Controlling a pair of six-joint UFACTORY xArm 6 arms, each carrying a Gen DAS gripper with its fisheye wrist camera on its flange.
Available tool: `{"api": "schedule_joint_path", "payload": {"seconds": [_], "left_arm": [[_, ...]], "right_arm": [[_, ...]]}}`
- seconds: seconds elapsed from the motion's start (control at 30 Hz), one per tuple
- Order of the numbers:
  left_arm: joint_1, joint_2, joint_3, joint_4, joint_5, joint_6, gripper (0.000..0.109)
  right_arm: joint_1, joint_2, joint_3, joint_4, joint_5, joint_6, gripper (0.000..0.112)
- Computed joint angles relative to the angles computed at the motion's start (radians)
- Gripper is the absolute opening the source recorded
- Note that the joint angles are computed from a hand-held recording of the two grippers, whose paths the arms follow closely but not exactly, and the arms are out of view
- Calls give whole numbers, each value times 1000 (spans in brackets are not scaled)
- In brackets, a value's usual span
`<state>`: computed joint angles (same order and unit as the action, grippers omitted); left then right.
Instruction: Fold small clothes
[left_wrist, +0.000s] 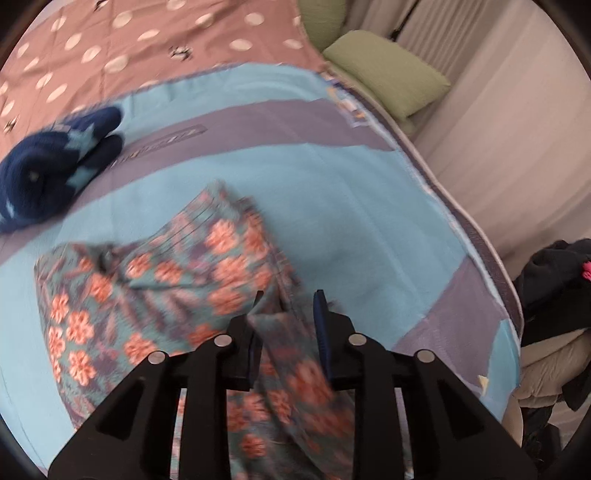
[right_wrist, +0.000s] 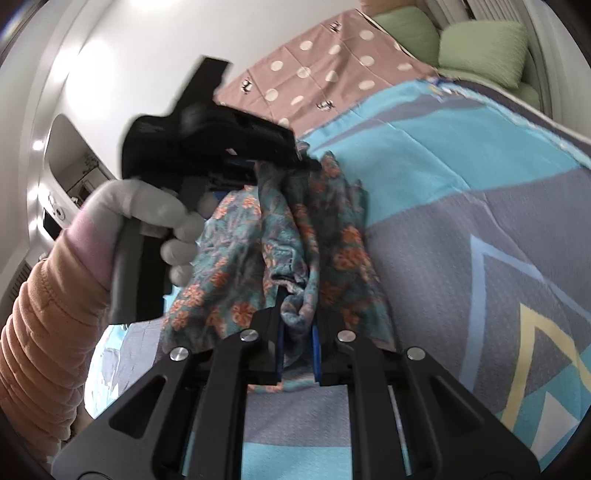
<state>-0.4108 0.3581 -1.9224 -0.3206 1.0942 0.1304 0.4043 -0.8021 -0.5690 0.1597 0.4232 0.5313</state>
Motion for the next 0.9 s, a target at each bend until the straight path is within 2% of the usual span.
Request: {"api": "schedule_joint_path", "payload": {"seconds": [0.03,0.13,0.27,0.4,0.5,0.57,0.63,0.7,0.77,0.83,0.87,0.9], "left_arm": [[-5,-7,-1,-18,-2,23,28],[-27,-60,48,-2,-46,75,43],[-23,-161,168,-15,-99,140,43],[20,-323,377,-64,-169,201,44],[56,-468,551,-102,-225,276,46],[76,-574,678,-106,-283,329,60],[90,-694,839,-62,-372,360,61],[99,-762,944,44,-391,326,61],[109,-803,1012,88,-396,298,61],[143,-838,1066,28,-391,311,62],[162,-846,1078,-19,-383,321,66],[186,-851,1087,-77,-371,326,67]], "right_arm": [[-8,0,4,29,4,-17,11],[-17,-7,19,66,12,-35,11],[-16,-17,26,76,13,-37,11],[-23,-29,29,128,7,-67,10],[-19,-64,26,105,-8,-54,9],[-32,-82,18,43,19,-32,9],[-59,-81,19,40,68,-35,9],[-83,-59,17,90,124,-67,12],[-94,-67,41,164,121,-114,13],[-90,-81,41,152,119,-120,19],[-84,-86,32,99,127,-99,26],[-78,-90,23,31,138,-64,27]]}}
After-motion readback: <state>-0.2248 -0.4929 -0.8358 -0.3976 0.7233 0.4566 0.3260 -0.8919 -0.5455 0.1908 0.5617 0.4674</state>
